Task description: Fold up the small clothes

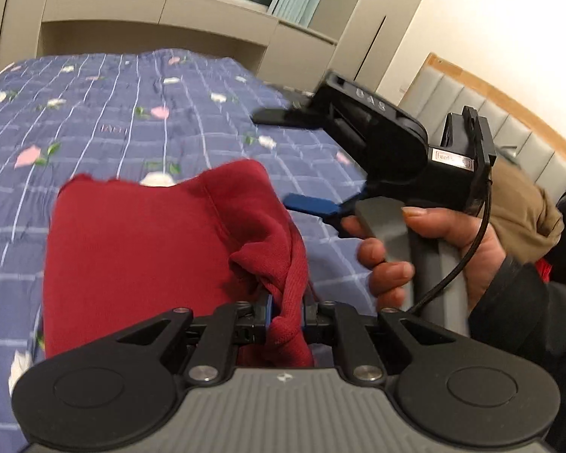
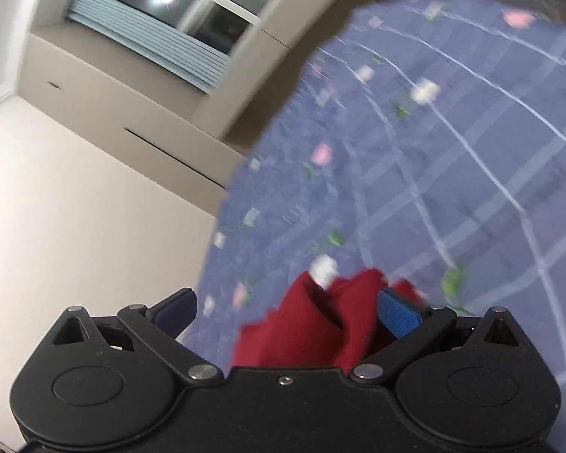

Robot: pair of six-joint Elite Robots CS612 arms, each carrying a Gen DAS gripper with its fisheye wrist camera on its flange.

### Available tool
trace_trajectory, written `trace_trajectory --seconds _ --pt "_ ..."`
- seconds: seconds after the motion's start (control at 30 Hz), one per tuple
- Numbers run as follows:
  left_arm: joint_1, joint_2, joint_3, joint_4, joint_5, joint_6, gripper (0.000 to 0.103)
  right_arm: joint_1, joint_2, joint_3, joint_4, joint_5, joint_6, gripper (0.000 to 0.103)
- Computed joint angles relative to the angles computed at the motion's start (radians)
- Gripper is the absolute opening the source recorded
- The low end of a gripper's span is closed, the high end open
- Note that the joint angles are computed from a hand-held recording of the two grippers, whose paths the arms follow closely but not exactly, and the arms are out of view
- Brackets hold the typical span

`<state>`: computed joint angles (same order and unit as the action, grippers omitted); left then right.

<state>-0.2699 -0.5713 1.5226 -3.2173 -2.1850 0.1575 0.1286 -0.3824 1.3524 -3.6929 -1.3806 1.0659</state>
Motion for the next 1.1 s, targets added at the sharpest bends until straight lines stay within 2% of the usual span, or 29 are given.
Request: trace_trajectory --seconds 0.1,0.13,0.27,0.3,0.37,0.47,0.5,0.53,0.7,0.77,0.83,0.97,1.1 --pt "0.010 0.005 0.001 -0.010 -0.016 -0.029 0.013 -0.012 0.031 -0.004 -0.094 0.041 0.139 0.102" --pt "0.011 0.005 0.001 -0.011 -0.017 -0.030 0.013 -0.013 0.037 -0.010 -0.102 0.043 0.154 0.102" --pt "0.003 -0.008 0.003 0.036 0.009 0.021 0.015 -0.005 0.040 -0.037 -0.065 0.033 0.123 0.102" --pt "-0.002 -0.014 0.001 0.079 0.022 0.051 0.017 0.000 0.033 -0.031 -0.065 0.016 0.107 0.102" --pt "-0.009 -0.016 -0.001 0.108 0.033 0.070 0.023 0.008 0.023 -0.031 -0.037 -0.028 0.064 0.102" --pt "0.000 -0.013 -0.001 0.104 -0.005 0.059 0.046 0.015 -0.010 0.005 0.008 -0.091 -0.028 0.102" --pt "0.003 -0.013 0.004 0.094 -0.013 0.049 0.061 0.018 -0.019 0.016 0.024 -0.108 -0.060 0.102" --pt "0.006 -0.013 0.008 0.083 -0.016 0.036 0.068 0.022 -0.033 0.036 0.040 -0.128 -0.095 0.102" --pt "0.018 -0.019 0.015 0.074 -0.026 0.023 0.076 0.042 -0.071 0.098 0.085 -0.191 -0.233 0.102" --pt "0.024 -0.024 0.019 0.066 -0.028 0.007 0.081 0.050 -0.079 0.109 0.102 -0.211 -0.275 0.102" --pt "0.033 -0.029 0.029 0.033 -0.019 -0.017 0.091 0.060 -0.088 0.114 0.128 -0.237 -0.319 0.102" --pt "0.054 -0.034 0.044 -0.046 0.044 -0.104 0.099 0.086 -0.101 0.115 0.161 -0.289 -0.396 0.102" --pt "0.074 -0.025 0.031 -0.034 0.136 -0.220 0.099 0.119 -0.103 0.102 0.174 -0.319 -0.463 0.102"
